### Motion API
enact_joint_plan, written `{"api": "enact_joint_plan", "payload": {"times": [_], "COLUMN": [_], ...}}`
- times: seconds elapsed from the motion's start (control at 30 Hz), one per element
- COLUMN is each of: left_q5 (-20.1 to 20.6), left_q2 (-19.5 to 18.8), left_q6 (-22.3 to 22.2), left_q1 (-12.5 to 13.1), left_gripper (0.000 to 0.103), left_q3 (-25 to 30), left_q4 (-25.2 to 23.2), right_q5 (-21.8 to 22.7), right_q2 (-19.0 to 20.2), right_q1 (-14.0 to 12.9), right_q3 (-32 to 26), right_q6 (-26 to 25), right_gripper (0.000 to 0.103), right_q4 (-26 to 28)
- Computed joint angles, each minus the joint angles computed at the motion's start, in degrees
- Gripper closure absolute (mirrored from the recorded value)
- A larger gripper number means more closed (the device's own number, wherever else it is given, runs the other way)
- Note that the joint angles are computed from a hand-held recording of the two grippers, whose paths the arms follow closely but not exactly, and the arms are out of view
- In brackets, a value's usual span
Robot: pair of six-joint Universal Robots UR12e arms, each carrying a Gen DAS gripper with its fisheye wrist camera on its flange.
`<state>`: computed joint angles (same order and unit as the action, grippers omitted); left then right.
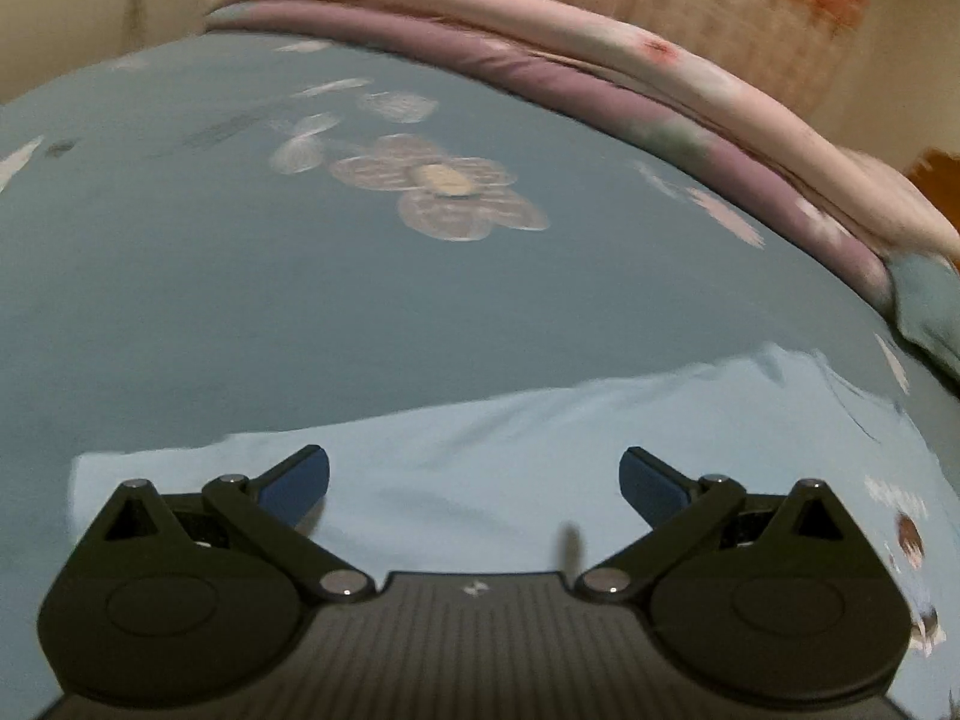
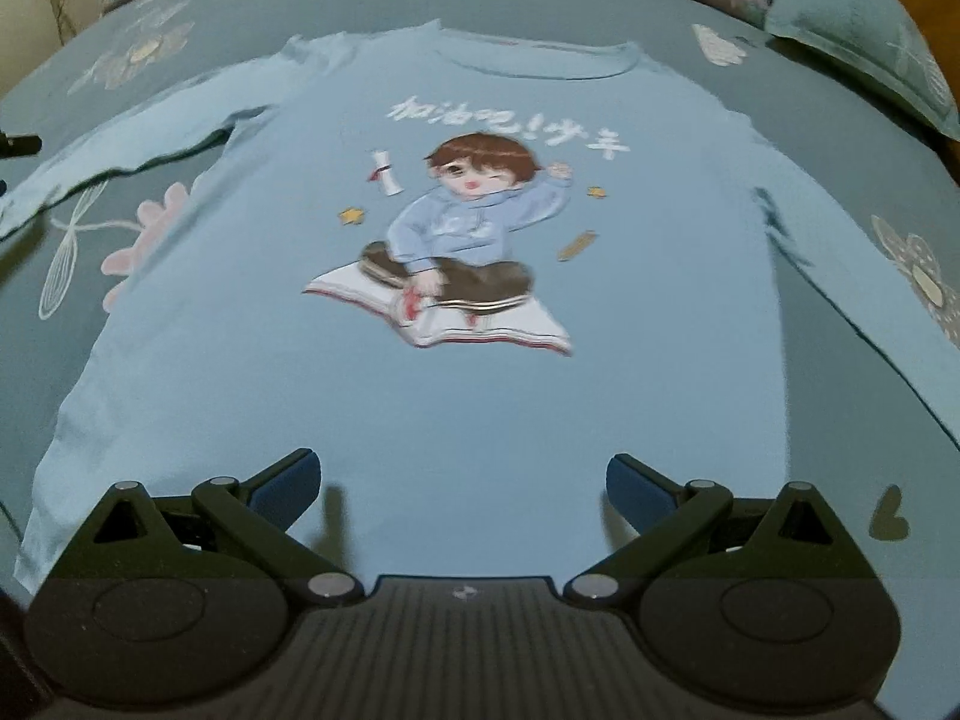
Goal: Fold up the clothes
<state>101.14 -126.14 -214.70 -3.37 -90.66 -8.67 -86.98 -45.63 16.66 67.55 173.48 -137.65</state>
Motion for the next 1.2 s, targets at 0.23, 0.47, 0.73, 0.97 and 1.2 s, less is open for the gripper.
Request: {"api": "enact_joint_plan", "payload": {"times": [0.23, 0.47, 0.73, 0.97, 1.2], "left_q5": [3.1, 4.1, 0.3, -2.3, 1.0], "left_q2": [2.4, 4.4, 3.0, 1.9, 1.1], "left_q6": [-2.3, -6.6, -9.8, -8.1, -0.6], "left_q1": [0.9, -0.1, -1.0, -1.9, -3.3], "left_gripper": [0.001, 0.001, 0.001, 0.001, 0.001], "left_q3": [-5.0, -8.3, -8.7, -7.6, -6.1], "left_q4": [-0.2, 4.7, 9.7, 10.5, 7.7], "right_q5": [1.7, 1.8, 1.8, 1.9, 1.9], "right_q2": [1.8, 1.6, 1.7, 1.5, 1.5], "right_q1": [0.3, 0.2, 0.1, 0.1, 0.1], "right_q3": [-2.5, -1.9, -2.3, -1.5, -1.4], "right_q6": [-0.4, -0.4, -0.8, -0.7, -0.8], "right_gripper": [0.000, 0.000, 0.000, 0.000, 0.000], "right_q4": [4.3, 3.3, 4.0, 2.5, 2.2]}}
